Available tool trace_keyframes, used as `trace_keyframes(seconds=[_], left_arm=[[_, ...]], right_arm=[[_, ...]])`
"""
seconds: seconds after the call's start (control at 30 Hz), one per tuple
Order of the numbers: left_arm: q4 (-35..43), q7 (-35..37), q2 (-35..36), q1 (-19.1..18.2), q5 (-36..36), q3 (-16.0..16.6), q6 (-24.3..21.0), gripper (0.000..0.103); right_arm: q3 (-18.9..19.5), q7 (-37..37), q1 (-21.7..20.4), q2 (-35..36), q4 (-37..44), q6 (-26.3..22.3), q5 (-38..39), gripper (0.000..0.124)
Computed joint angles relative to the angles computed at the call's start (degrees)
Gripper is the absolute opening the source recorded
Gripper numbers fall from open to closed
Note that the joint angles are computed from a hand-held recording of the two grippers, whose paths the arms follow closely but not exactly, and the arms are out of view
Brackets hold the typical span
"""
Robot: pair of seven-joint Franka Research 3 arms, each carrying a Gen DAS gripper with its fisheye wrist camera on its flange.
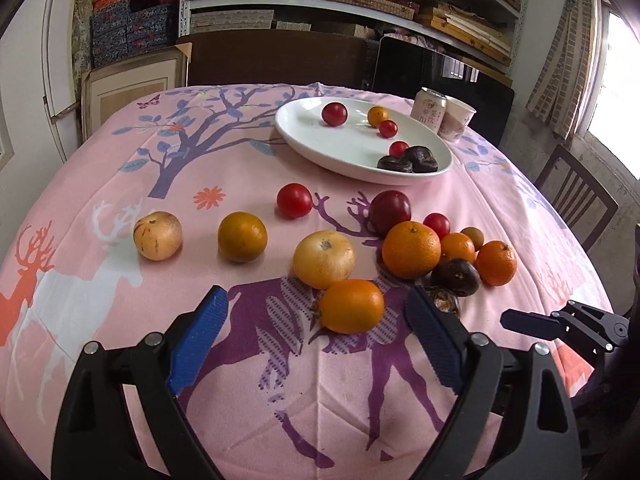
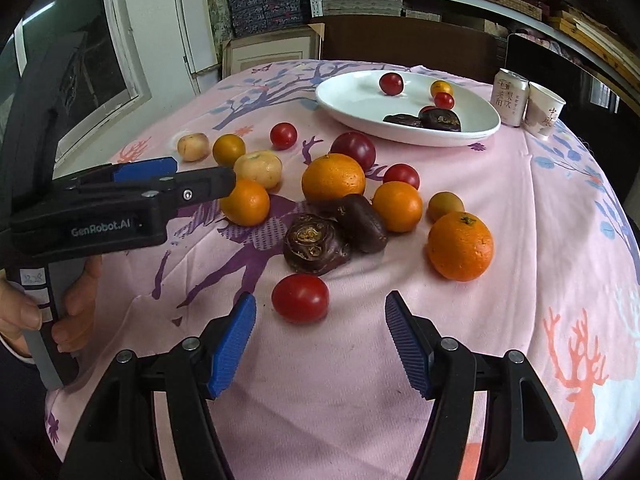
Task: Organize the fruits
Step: 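Grasp a red tomato from the pile with the right tool, then grasp an orange with the left tool while the right tool lifts the tomato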
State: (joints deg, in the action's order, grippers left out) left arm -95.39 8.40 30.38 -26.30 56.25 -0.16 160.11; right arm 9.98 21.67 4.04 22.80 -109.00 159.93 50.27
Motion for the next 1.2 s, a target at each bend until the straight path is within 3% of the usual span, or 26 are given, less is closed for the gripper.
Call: trace_keyframes(seconds=[0.1, 0.2, 0.3, 0.5, 0.57, 0.77, 0.9, 0.93, 1.0, 1.2], left_arm=[[0.3, 2.5, 0.7, 1.1, -2.8, -1.2, -0.2, 0.088], [0.1, 3.1, 0.9, 1.6, -4.9, -1.3, 0.7, 0.088], [0.8, 5.5, 1.8, 1.9, -7.5, -1.9, 0.0, 0.088], [3.2, 11.6, 4.1, 2.1, -12.0, -3.1, -1.3, 0.088], [3.9, 13.9, 5.0, 2.7, -14.9, -4.1, -1.5, 0.088], [6.4, 13.4, 6.4, 0.2, -15.8, -1.7, -3.1, 0.087], [9.6, 13.8, 7.7, -2.0, -14.4, -0.6, -9.3, 0.069], [9.7, 14.1, 7.7, -1.8, -14.2, -0.9, -9.0, 0.066], [9.3, 15.0, 7.7, -0.8, -14.3, -1.8, -6.4, 0.041], [9.2, 15.8, 7.4, -0.9, -15.1, -2.2, -7.5, 0.042]], right_arm=[[-3.0, 6.7, 3.3, 1.9, 1.7, -0.3, -7.4, 0.05], [-1.3, 5.9, 2.3, 2.5, 2.3, 0.2, -8.5, 0.03], [0.2, 5.7, 0.3, 3.1, 3.6, -2.0, -7.1, 0.03], [2.5, 0.5, -5.7, 3.7, 6.3, -8.6, 5.3, 0.03], [2.2, -1.7, -6.0, 3.4, 6.5, -8.9, 8.6, 0.03], [-0.1, -0.5, -4.2, 3.4, 7.0, -9.2, 9.3, 0.03], [0.1, -2.9, -4.2, 2.7, 6.3, -9.1, 11.3, 0.031], [-0.1, -2.9, -4.0, 2.7, 6.3, -9.0, 11.3, 0.031], [-0.6, -2.4, -3.6, 2.8, 6.3, -9.0, 10.8, 0.031], [-0.9, -1.0, -3.3, 3.3, 6.8, -8.8, 9.9, 0.031]])
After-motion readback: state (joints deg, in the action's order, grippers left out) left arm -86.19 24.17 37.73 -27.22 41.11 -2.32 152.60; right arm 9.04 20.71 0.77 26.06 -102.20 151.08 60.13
